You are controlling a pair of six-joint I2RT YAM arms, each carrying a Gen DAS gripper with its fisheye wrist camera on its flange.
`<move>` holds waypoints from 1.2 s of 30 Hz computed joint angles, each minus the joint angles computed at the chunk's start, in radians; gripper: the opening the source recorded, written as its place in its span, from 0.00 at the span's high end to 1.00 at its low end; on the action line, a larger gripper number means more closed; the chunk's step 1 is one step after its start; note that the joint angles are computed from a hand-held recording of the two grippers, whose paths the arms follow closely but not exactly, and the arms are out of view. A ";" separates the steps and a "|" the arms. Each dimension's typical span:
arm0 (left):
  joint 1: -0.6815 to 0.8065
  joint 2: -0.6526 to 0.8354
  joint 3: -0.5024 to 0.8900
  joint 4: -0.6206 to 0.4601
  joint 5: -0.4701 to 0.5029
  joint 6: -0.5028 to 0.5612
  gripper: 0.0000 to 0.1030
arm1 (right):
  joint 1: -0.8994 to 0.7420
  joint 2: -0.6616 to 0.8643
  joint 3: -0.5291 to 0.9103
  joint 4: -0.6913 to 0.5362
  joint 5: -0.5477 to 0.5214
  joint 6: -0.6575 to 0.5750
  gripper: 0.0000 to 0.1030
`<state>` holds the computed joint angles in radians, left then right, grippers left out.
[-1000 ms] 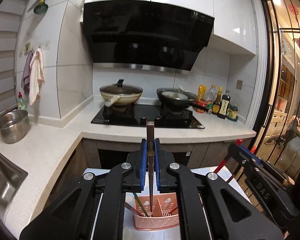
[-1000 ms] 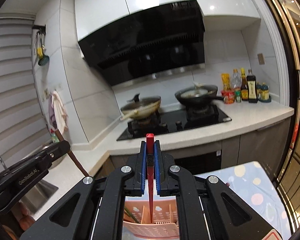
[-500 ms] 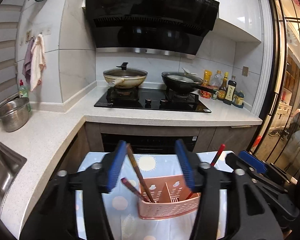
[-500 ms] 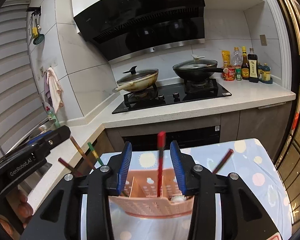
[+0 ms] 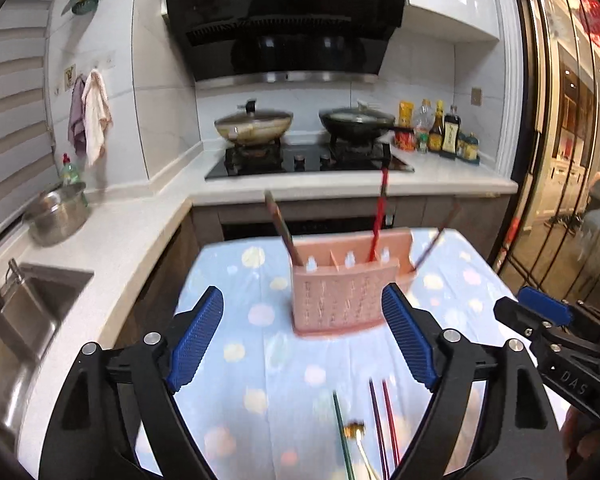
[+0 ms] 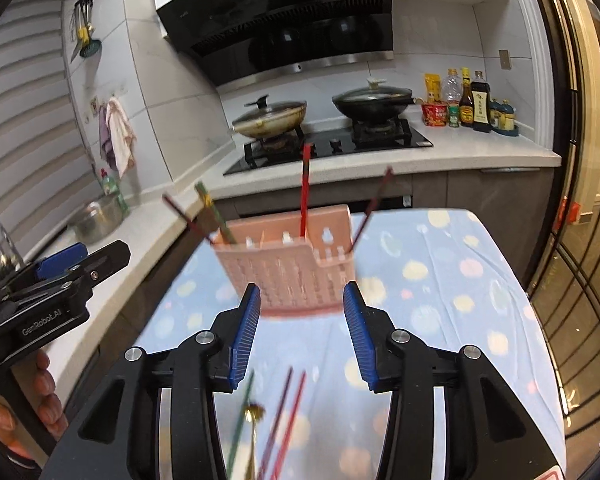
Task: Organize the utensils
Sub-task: 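Pull both open tools back over the remaining utensils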
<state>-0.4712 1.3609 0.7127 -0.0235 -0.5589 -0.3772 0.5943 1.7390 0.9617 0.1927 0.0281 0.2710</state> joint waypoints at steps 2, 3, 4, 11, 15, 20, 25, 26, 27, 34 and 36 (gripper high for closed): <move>-0.033 -0.021 -0.053 -0.033 0.009 -0.069 0.25 | 0.026 -0.052 -0.097 0.004 0.034 0.003 0.59; -0.055 -0.028 -0.085 -0.044 0.016 -0.111 0.25 | 0.036 -0.070 -0.136 0.005 0.042 0.007 0.59; -0.078 -0.034 -0.117 -0.047 0.020 -0.144 0.25 | 0.048 -0.091 -0.186 0.008 0.044 0.014 0.59; -0.302 0.032 -0.296 -0.022 -0.029 -0.414 0.25 | 0.134 -0.165 -0.470 0.088 0.075 0.108 0.59; -0.440 0.154 -0.342 0.009 -0.049 -0.546 0.25 | 0.198 -0.151 -0.565 0.143 0.115 0.164 0.59; -0.531 0.304 -0.356 0.070 -0.046 -0.654 0.25 | 0.270 -0.066 -0.616 0.219 0.148 0.220 0.59; -0.543 0.398 -0.345 0.130 -0.042 -0.659 0.26 | 0.294 -0.018 -0.616 0.252 0.138 0.245 0.59; -0.538 0.413 -0.344 0.144 -0.040 -0.653 0.27 | 0.298 -0.011 -0.613 0.255 0.139 0.245 0.59; -0.533 0.428 -0.343 0.160 -0.038 -0.645 0.27 | 0.300 -0.006 -0.610 0.256 0.140 0.245 0.59; -0.492 0.513 -0.357 0.273 0.002 -0.610 0.46 | 0.312 0.061 -0.587 0.281 0.128 0.252 0.59; -0.489 0.501 -0.370 0.280 0.003 -0.607 0.52 | 0.317 0.076 -0.578 0.287 0.127 0.252 0.59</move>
<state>-0.9598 1.8623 0.3427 0.2563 -0.5558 -0.9845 0.9109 1.8146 0.3838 0.4794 0.1547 0.5227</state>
